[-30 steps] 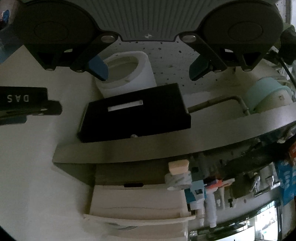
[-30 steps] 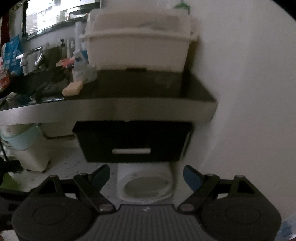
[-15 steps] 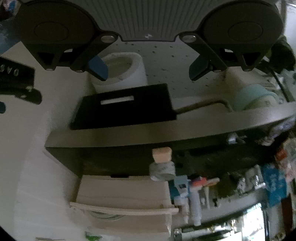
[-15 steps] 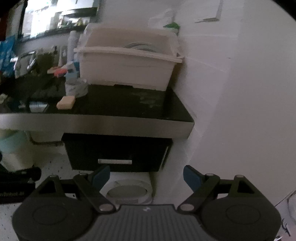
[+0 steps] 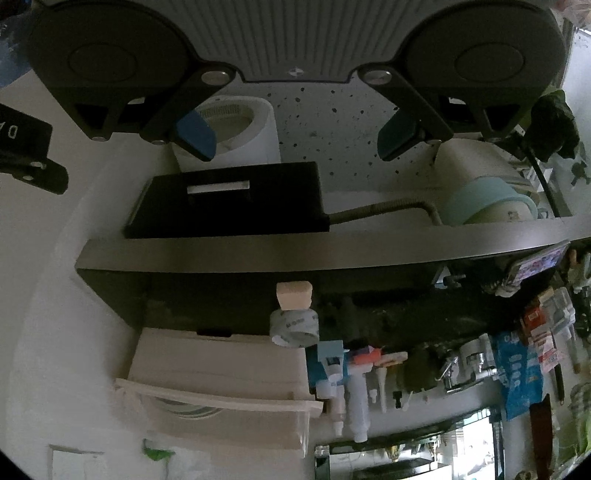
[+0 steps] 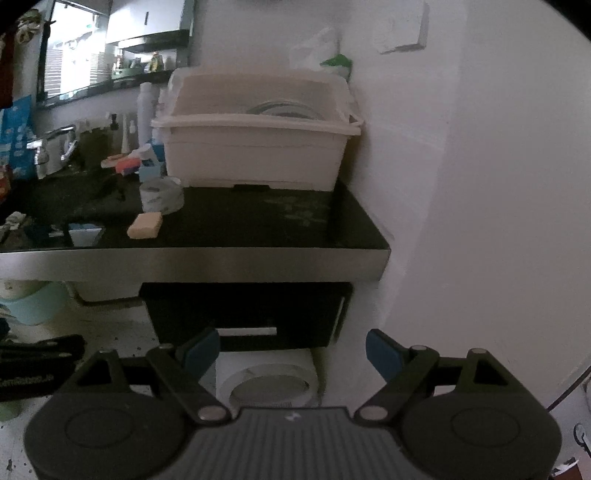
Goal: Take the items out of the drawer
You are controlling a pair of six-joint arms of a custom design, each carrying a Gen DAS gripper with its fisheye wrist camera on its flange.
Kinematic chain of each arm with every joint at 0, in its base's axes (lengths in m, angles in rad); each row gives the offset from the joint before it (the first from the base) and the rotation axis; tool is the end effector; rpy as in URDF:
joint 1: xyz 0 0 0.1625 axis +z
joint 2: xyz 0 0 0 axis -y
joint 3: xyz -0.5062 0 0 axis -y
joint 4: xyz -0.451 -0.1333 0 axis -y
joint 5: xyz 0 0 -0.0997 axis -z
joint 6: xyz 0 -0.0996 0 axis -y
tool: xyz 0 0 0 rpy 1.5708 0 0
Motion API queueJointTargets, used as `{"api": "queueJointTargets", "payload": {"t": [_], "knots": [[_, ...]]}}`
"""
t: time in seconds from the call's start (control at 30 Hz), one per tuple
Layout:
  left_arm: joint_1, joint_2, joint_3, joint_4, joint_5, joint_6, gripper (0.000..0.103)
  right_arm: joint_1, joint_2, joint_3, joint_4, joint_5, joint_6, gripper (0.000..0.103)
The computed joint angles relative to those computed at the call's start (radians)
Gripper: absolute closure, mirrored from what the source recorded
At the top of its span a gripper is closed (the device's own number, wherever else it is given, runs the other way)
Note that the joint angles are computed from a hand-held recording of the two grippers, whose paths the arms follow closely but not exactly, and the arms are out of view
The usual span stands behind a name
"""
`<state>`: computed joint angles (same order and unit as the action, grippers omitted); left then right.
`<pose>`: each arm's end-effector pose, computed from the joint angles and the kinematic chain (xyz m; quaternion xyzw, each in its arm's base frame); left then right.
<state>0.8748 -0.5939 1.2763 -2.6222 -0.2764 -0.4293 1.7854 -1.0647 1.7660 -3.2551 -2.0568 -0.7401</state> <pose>-0.3835 -0.8163 0.1720 -0.0054 0.7920 -0.4400 0.4233 0.2378 -0.6836 0.3484 0.2923 -0.8122 0.3873 0.3238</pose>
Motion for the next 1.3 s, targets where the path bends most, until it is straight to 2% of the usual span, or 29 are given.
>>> {"api": "queueJointTargets", "payload": {"t": [0.27, 0.53, 1.3], "knots": [[-0.008, 0.002, 0.008, -0.043, 0.008, 0.031, 0.008, 0.013, -0.005, 0.038, -0.066, -0.008, -0.050, 0.017], [-0.012, 0.014, -0.001, -0.079, 0.023, 0.074, 0.008, 0.007, -0.031, 0.047, -0.005, 0.033, 0.021, 0.017], [-0.015, 0.023, -0.011, -0.114, 0.028, 0.118, 0.008, 0.009, -0.032, 0.036, 0.033, 0.055, 0.045, 0.017]]}}
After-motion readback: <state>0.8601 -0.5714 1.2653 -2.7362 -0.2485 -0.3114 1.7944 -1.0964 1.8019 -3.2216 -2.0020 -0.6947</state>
